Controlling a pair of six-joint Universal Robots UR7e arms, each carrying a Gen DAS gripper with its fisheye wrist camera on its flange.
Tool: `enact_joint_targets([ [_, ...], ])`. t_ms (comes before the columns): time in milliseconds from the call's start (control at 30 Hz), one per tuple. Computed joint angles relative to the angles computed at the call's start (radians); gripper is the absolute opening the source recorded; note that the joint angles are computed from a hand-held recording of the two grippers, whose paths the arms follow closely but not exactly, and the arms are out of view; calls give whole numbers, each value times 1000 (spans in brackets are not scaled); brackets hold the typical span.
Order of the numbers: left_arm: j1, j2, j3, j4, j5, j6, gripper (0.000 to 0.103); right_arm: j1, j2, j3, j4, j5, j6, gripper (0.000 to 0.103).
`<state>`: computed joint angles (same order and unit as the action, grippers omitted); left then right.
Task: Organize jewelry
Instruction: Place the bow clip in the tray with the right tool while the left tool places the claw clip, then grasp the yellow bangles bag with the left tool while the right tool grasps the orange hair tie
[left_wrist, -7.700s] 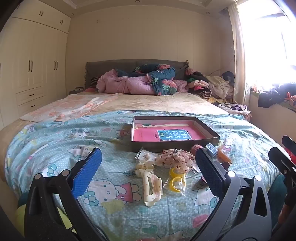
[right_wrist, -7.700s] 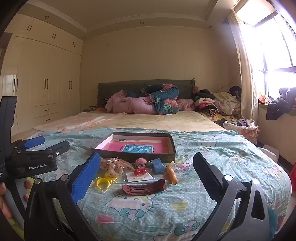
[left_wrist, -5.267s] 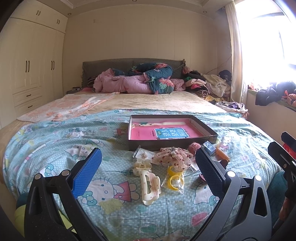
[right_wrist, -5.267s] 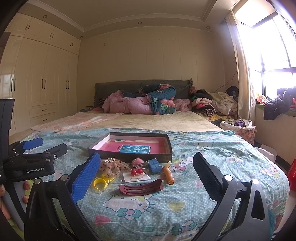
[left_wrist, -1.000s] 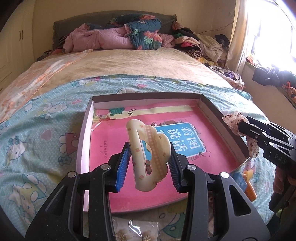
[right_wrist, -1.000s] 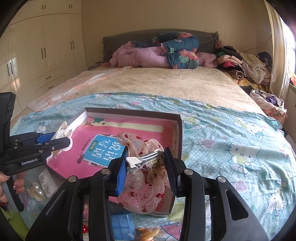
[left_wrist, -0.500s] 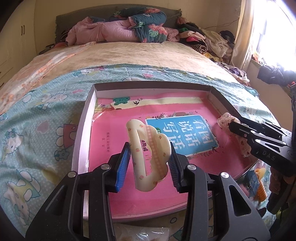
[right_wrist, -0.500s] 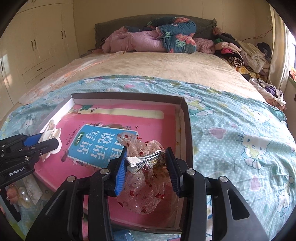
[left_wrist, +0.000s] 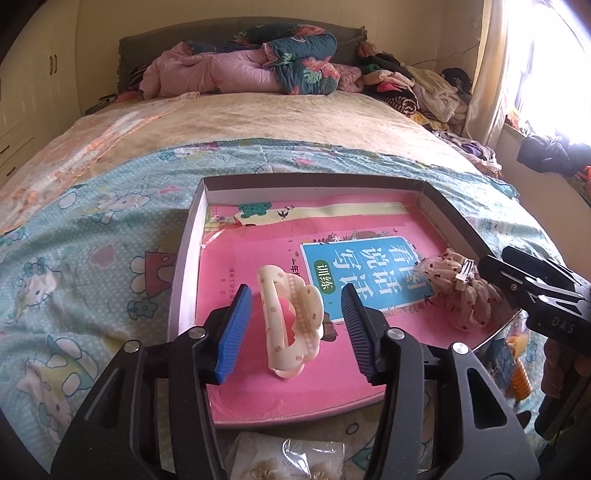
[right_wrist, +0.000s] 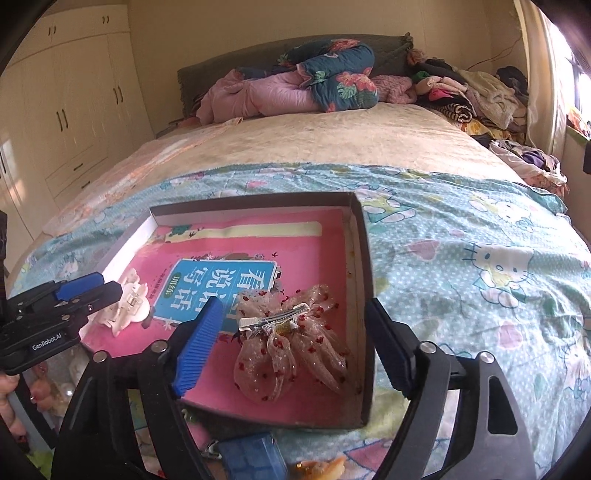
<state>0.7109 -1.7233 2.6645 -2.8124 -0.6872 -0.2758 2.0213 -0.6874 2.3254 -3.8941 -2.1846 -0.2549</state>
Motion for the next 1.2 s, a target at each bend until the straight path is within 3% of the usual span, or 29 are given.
enact_joint_targets([
  [267,-111,-146,40,144,38,-105,63,54,-53,81,-79,-18,31,84],
  [533,-278,-384,80,448,74,-287,81,123,-95,149,-141,-56,43,86],
  [933,-529,-714,84,1087,61,-634,82,202,-81,226,-166,-116,79,86],
  [1200,-622,-805,93,1313,0,-778,82,205,-53,273,-199,-136,103,86],
])
